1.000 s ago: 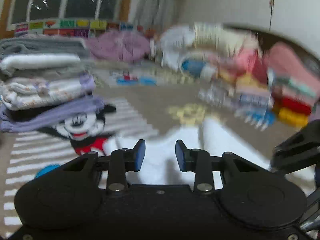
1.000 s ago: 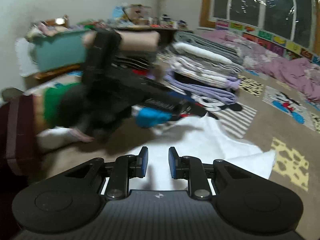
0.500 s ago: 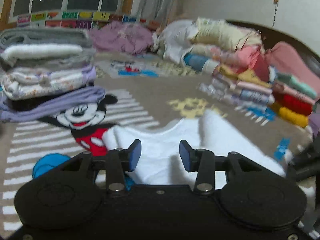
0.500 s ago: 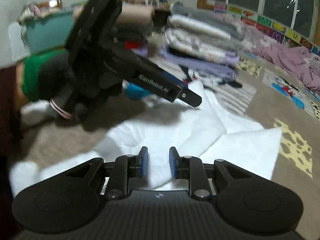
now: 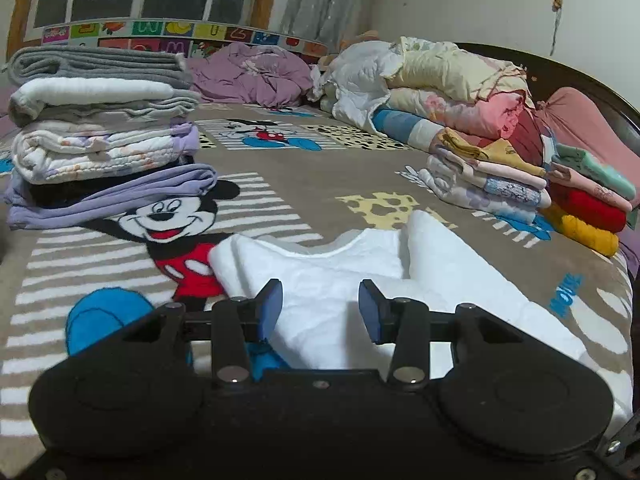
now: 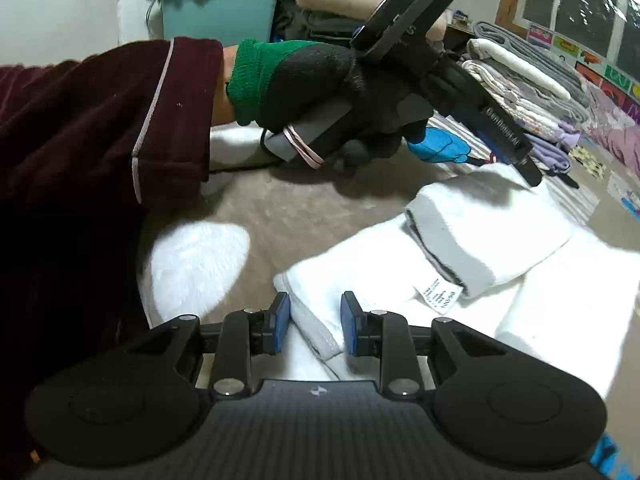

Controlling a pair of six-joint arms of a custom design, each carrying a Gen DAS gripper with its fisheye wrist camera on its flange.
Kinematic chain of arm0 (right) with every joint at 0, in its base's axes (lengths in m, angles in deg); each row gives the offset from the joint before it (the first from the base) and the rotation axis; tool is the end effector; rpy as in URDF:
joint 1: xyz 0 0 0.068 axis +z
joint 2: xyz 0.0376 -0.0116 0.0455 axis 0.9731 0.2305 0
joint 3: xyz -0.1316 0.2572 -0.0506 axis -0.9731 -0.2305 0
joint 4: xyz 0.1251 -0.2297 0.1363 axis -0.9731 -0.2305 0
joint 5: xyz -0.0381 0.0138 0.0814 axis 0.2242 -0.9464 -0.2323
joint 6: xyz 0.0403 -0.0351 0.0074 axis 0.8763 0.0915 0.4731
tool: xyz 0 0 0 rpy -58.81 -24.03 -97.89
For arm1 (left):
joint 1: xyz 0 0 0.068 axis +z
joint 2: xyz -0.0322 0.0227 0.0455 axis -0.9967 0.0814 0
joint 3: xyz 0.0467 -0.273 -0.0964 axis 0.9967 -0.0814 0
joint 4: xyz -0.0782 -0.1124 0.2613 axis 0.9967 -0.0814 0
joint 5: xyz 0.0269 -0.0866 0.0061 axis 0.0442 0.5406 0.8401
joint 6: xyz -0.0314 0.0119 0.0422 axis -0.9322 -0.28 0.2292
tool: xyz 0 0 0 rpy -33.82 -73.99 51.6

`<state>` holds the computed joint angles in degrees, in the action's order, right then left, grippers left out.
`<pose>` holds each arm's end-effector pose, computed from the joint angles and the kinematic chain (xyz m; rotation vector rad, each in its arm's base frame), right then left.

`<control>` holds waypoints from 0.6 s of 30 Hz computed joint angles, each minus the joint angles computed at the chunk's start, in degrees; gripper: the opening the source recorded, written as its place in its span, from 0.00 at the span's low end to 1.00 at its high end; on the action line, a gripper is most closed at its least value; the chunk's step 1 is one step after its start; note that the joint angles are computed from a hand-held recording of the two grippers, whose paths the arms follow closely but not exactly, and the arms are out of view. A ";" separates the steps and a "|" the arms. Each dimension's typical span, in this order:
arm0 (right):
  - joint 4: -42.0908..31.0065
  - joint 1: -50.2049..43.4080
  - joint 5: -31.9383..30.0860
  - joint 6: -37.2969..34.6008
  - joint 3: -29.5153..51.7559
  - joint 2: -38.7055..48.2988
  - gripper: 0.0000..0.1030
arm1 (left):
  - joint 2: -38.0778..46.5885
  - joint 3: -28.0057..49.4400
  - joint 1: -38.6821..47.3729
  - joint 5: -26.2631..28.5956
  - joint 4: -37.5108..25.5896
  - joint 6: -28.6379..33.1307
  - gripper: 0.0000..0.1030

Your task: Fold clothes

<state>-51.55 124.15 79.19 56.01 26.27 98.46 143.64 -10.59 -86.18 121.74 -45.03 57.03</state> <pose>0.2052 0.2073 0.1208 -0.5487 2.2802 0.1385 0.4561 -0.0365 0.0926 1.0283 1.8697 -0.8647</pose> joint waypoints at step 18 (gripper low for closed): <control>-5.60 12.70 15.29 22.22 -6.86 -10.19 0.33 | 0.45 2.22 5.86 7.94 -1.03 -8.88 0.46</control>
